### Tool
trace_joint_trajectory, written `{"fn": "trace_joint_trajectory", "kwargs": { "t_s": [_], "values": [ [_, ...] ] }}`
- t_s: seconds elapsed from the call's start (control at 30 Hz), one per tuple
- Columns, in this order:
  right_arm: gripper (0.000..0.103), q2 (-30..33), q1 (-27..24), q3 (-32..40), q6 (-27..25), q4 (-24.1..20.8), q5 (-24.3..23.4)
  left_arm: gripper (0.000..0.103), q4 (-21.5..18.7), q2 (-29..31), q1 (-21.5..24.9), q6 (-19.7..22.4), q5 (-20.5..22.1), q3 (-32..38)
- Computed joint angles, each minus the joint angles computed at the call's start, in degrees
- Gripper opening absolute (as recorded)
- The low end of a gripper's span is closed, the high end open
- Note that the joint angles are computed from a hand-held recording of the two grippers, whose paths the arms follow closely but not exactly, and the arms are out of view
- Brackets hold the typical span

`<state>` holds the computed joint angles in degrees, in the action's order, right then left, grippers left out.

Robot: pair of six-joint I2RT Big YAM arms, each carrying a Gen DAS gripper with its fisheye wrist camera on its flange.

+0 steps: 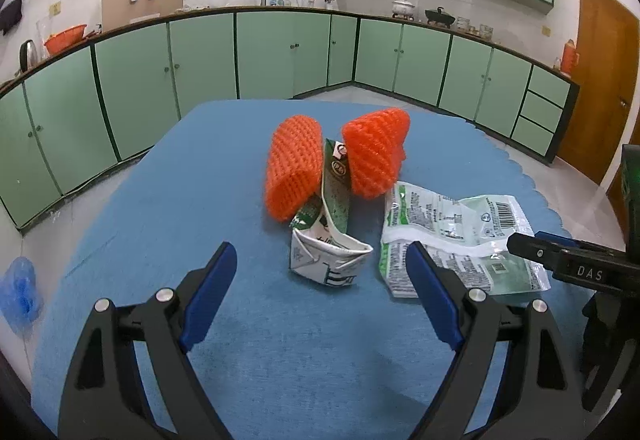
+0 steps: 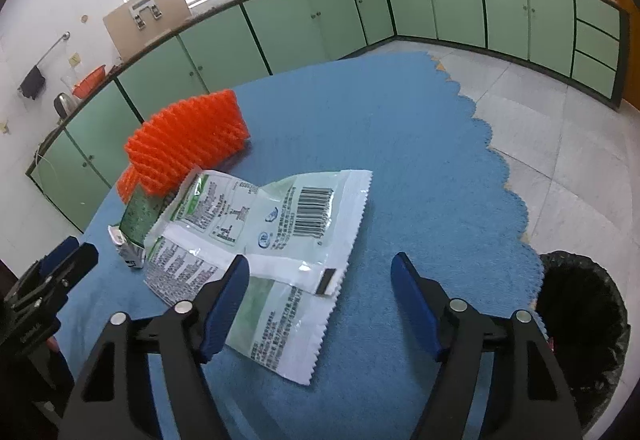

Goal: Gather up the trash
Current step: 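Grasp the green-white milk carton with the left gripper while the right gripper grasps the clear wrapper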

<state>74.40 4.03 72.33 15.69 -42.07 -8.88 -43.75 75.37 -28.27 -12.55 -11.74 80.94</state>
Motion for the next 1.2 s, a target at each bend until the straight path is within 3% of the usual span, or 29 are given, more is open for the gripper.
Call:
{"fn": "trace_joint_trajectory", "kwargs": {
  "t_s": [0.17,0.57,0.7,1.07,1.2],
  "values": [
    [0.058,0.67,0.19,0.64,-0.89,-0.32,-2.27,0.084,0.04,0.23,0.79,0.01,0.95,-0.02],
    [0.016,0.45,-1.89,0.38,0.08,0.79,-7.91,0.084,-1.62,1.38,1.34,-1.11,1.85,0.73],
    [0.005,-1.41,-1.95,-0.32,-1.31,1.37,-7.07,0.084,-2.57,1.91,1.35,-2.16,1.90,1.17],
    [0.004,-4.97,-3.38,-2.09,-0.49,3.05,-5.57,0.084,-4.55,6.26,1.04,-3.12,3.30,6.12],
    [0.004,-4.78,-3.52,-2.20,-0.52,3.23,-5.82,0.081,-7.40,9.45,1.19,-4.17,3.97,9.26]
  ]
}}
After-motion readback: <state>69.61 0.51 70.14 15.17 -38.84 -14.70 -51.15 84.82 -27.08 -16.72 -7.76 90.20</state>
